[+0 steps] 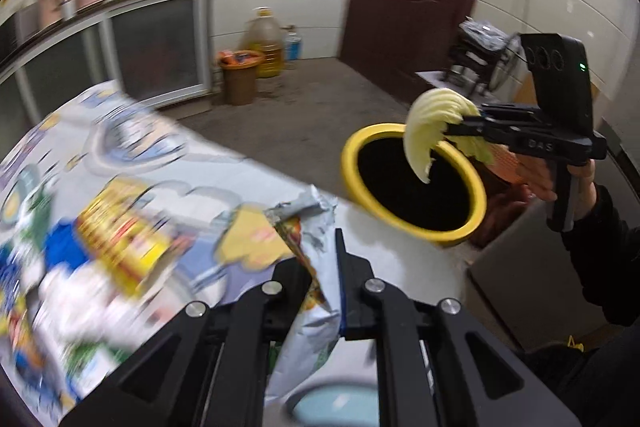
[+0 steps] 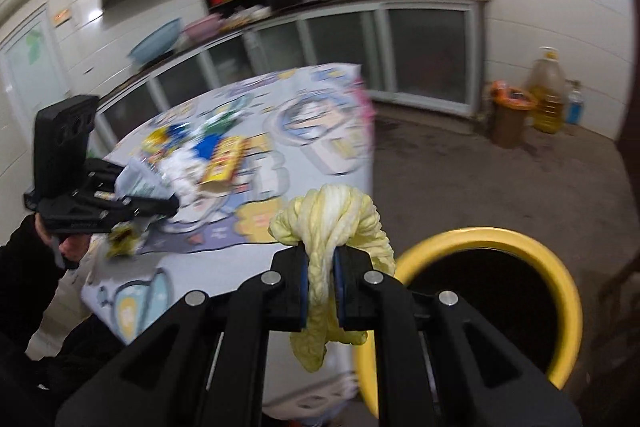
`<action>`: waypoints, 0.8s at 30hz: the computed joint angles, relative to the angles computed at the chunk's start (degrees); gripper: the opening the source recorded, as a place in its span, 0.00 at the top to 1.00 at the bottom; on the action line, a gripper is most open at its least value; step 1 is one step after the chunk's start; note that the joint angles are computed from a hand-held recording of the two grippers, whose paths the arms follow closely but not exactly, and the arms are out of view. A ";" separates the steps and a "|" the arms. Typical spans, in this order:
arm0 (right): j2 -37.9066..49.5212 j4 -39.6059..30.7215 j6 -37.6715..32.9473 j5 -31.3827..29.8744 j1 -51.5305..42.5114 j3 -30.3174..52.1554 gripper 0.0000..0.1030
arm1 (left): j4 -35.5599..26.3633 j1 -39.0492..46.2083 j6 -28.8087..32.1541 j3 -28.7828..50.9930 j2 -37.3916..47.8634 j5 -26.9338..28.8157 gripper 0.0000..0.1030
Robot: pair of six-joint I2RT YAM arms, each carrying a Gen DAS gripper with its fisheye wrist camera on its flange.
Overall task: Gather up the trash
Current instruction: 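Carry the cabbage leaves to the yellow-rimmed bin and open the right tool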
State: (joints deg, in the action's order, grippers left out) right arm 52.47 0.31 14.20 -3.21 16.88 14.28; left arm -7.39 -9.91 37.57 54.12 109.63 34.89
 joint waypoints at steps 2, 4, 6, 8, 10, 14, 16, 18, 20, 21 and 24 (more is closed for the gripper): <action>-2.66 -1.65 -1.68 -2.09 -5.51 -1.21 0.90 | 0.96 -4.80 -2.70 1.89 1.49 -0.62 0.91; -4.35 -3.17 -3.72 -2.87 -10.35 -2.34 0.90 | 1.26 -8.41 -5.04 4.46 3.53 -1.01 0.91; -4.29 -3.08 -5.68 -3.36 -14.05 -3.41 0.90 | 1.68 -11.35 -7.08 6.68 5.45 -1.91 0.91; -2.82 -1.79 -7.77 -4.83 -18.35 -4.56 0.90 | 2.39 -15.17 -9.59 9.58 8.43 -2.74 0.91; 0.38 0.95 -9.29 -6.13 -21.81 -5.44 0.90 | 2.56 -17.67 -11.00 11.94 10.84 -3.24 0.91; 8.06 7.16 -12.01 -10.49 -29.00 -6.65 0.90 | 1.28 -23.05 -14.17 18.41 17.37 -5.35 0.91; 11.32 9.61 -12.73 -11.30 -30.92 -7.03 0.90 | 0.55 -25.07 -15.36 21.39 20.26 -6.17 0.91; 14.03 11.47 -13.22 -11.76 -32.40 -7.21 0.90 | 0.02 -26.22 -16.50 23.47 22.00 -5.91 0.91; 15.84 12.46 -14.18 -12.79 -34.52 -7.44 0.90 | -0.86 -27.22 -17.59 25.39 23.05 -4.98 0.91; 16.28 12.65 -14.53 -13.00 -35.15 -7.52 0.90 | -1.05 -27.85 -18.26 26.36 23.45 -4.68 0.91; 18.03 13.74 -15.11 -13.62 -37.46 -7.54 0.89 | -1.63 -28.81 -19.33 28.47 24.43 -4.37 0.86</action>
